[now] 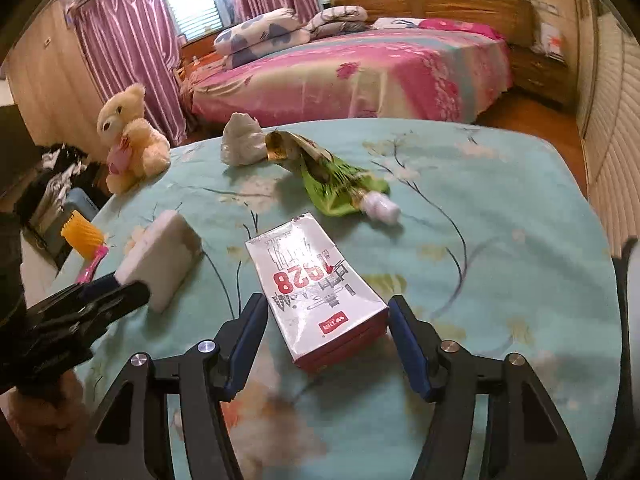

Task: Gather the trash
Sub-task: 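Grasp the white foam block with the left tool while the right tool grasps the red-white milk carton, then carry the white foam block and red-white milk carton in both tools over the bin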

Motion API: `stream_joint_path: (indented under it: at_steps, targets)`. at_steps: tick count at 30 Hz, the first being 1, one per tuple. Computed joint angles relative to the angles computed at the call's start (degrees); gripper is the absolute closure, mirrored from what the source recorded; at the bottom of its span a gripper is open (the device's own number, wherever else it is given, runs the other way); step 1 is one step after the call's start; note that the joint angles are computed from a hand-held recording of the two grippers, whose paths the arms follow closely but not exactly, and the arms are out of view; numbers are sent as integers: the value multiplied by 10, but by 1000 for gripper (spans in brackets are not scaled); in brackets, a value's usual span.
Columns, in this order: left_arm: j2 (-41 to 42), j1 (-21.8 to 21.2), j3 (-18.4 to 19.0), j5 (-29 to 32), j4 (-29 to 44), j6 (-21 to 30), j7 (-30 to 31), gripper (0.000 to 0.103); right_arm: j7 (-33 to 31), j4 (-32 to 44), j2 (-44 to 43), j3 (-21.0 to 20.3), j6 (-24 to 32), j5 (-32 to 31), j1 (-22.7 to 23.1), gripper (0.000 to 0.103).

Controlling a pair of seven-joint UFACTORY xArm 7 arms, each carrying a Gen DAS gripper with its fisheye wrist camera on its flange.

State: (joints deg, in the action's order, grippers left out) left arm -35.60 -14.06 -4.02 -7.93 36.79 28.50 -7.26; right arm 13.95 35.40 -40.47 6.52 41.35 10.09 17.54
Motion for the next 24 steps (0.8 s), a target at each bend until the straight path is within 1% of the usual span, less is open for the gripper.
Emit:
stream_joint_path:
  at_steps: [1,2,3,4,6,9,10,11,13,20,24]
  targets:
    - [5,2,-2,2,2,1,-3,47,-2,0,2,-1,0,-1,0,38]
    - [8,1,-2,1,2,0,-4,55,-5,2,7,-2,1,-2,0,34]
    - [11,-1,-1,-1,4,1,-3,69,-9,6,14,-1,2,-7,-2,33]
    - [14,-2,0,-2,6,4,-3,73,-13,7,17,0,-2,-9,-1,33]
    - [16,-3,2,-4,7,3,-2,74,-21,7,23,2,-13,-15,-1,33]
    - [10,-9,4,-10,6,5,1,75,-29,12,37,3,-13,-19,0,34]
    - [8,-13,6,-14,6,7,4,76,-28,13,39,4,-11,-19,-1,36]
    - [4,-17,6,-18,4,8,6,76,-22,14,40,7,-9,-22,-4,43]
    - [-5,-25,3,-22,1,11,9,76,-8,7,26,12,-9,-26,-11,46]
    - [-19,-68,-4,-48,6,26,23,76,40,-31,-73,1,14,-14,-22,48]
    - [-15,-88,-12,-58,14,31,31,76,59,-50,-139,-8,44,-15,-36,48]
